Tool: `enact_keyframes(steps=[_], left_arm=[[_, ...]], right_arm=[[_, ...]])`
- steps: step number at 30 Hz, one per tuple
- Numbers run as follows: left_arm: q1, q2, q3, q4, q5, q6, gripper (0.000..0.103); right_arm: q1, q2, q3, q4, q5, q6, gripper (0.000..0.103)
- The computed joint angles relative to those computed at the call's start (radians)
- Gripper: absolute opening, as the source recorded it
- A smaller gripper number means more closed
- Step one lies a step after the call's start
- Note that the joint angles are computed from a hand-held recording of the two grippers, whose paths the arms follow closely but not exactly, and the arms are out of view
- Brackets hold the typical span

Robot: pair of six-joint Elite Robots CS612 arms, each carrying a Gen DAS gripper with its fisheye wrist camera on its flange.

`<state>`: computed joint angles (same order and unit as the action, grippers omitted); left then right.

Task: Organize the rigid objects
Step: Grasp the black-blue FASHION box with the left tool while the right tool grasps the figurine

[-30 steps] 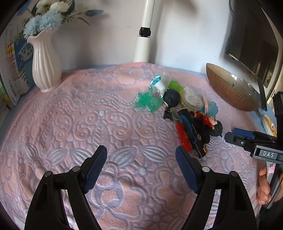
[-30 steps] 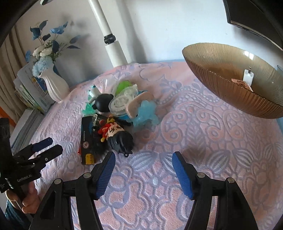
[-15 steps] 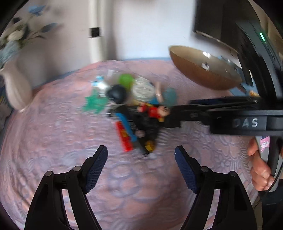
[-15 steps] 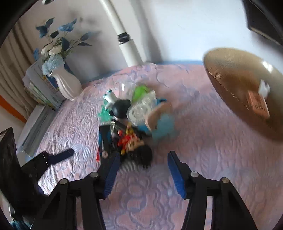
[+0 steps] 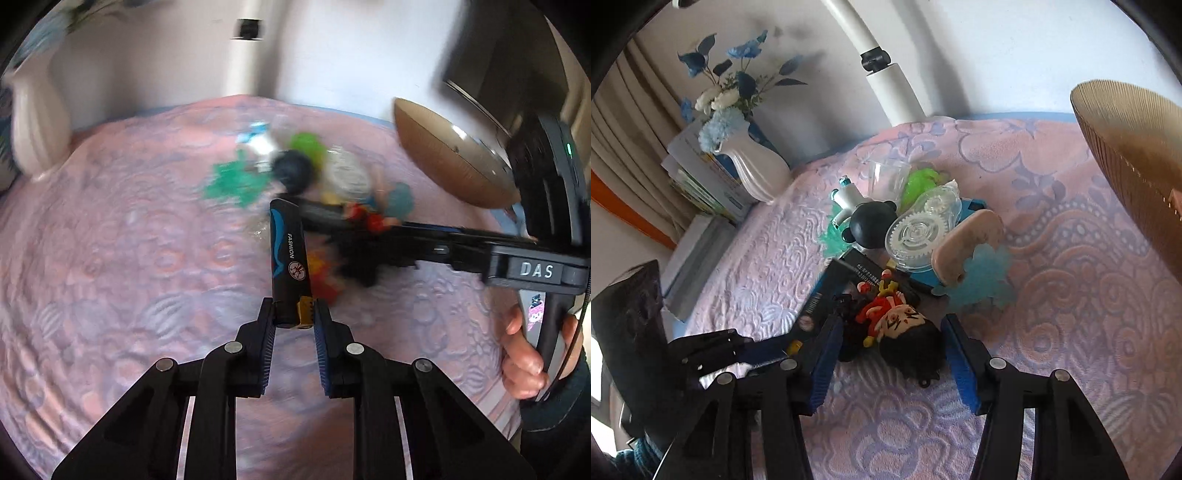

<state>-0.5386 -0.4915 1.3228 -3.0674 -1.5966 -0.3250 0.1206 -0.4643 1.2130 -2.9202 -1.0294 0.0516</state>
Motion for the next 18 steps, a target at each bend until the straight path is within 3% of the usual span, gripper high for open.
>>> enact_keyframes(steps=[4, 10, 14, 16, 18], left_arm=[[0.024, -0.019, 0.049, -0.034, -0.001, -0.061, 0.016], [0.042, -0.038, 0.078, -0.004, -0.001, -0.058, 0.017], [0.025, -0.04, 0.082, -0.008, 0.069, -0.026, 0.058], [0.012, -0.03, 0.058, 0.009, 0.142, -0.01, 0.059], [0.011, -0.019, 0.027, 0.059, 0.146, -0.004, 0.059]], right_arm=[[-0.001, -0.012, 0.022, 0.002, 0.016, -0.029, 0.041], [0.028, -0.061, 0.112, -0.081, -0.134, -0.079, 0.04], [0.051, -0.111, 0.202, -0.132, -0.286, -0.123, 0.04], [0.06, -0.126, 0.226, -0.114, -0.33, -0.154, 0.04], [0.06, -0.131, 0.236, -0.087, -0.339, -0.171, 0.041]])
